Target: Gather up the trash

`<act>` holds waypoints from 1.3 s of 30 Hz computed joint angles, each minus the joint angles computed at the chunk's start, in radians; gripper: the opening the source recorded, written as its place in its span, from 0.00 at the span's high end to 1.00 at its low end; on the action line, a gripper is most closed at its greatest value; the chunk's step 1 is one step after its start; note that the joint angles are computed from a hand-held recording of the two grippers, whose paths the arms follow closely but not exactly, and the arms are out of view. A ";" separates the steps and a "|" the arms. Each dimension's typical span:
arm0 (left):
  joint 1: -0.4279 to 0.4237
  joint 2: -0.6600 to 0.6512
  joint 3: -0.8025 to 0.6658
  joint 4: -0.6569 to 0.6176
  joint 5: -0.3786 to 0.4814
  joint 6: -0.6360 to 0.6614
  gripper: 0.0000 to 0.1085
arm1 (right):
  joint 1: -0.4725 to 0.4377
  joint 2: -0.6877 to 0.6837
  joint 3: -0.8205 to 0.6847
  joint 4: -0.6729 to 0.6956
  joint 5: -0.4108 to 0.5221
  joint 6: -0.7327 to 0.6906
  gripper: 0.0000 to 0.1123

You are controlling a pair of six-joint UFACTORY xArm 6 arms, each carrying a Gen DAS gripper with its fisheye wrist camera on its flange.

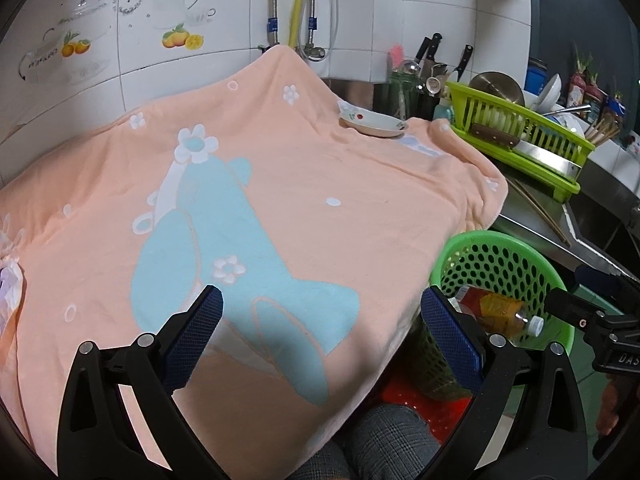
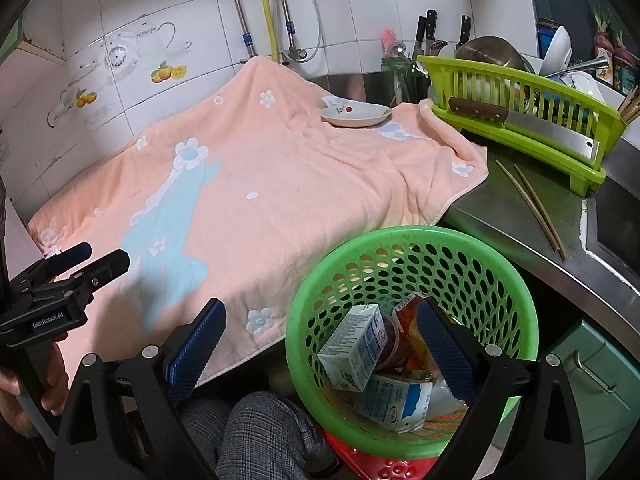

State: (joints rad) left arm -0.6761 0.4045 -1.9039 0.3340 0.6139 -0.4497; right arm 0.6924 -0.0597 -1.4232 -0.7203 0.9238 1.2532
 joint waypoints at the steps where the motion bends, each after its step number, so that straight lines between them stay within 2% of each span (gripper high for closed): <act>1: 0.000 0.000 0.000 -0.012 0.001 0.011 0.10 | 0.004 0.002 -0.005 -0.005 0.008 0.001 0.17; 17: -0.006 -0.022 0.028 0.065 -0.006 -0.027 0.10 | 0.027 0.013 -0.035 -0.052 0.073 0.006 0.17; 23: -0.011 -0.034 0.043 0.092 -0.032 -0.043 0.10 | 0.038 0.011 -0.041 -0.080 0.096 0.021 0.17; 39: -0.030 -0.067 0.072 0.249 -0.067 -0.152 0.10 | 0.093 0.001 -0.064 -0.191 0.207 0.069 0.16</act>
State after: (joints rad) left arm -0.7065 0.3377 -1.8320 0.5827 0.5474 -0.6013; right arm 0.7852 -0.0583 -1.4874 -0.9109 1.1310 1.3223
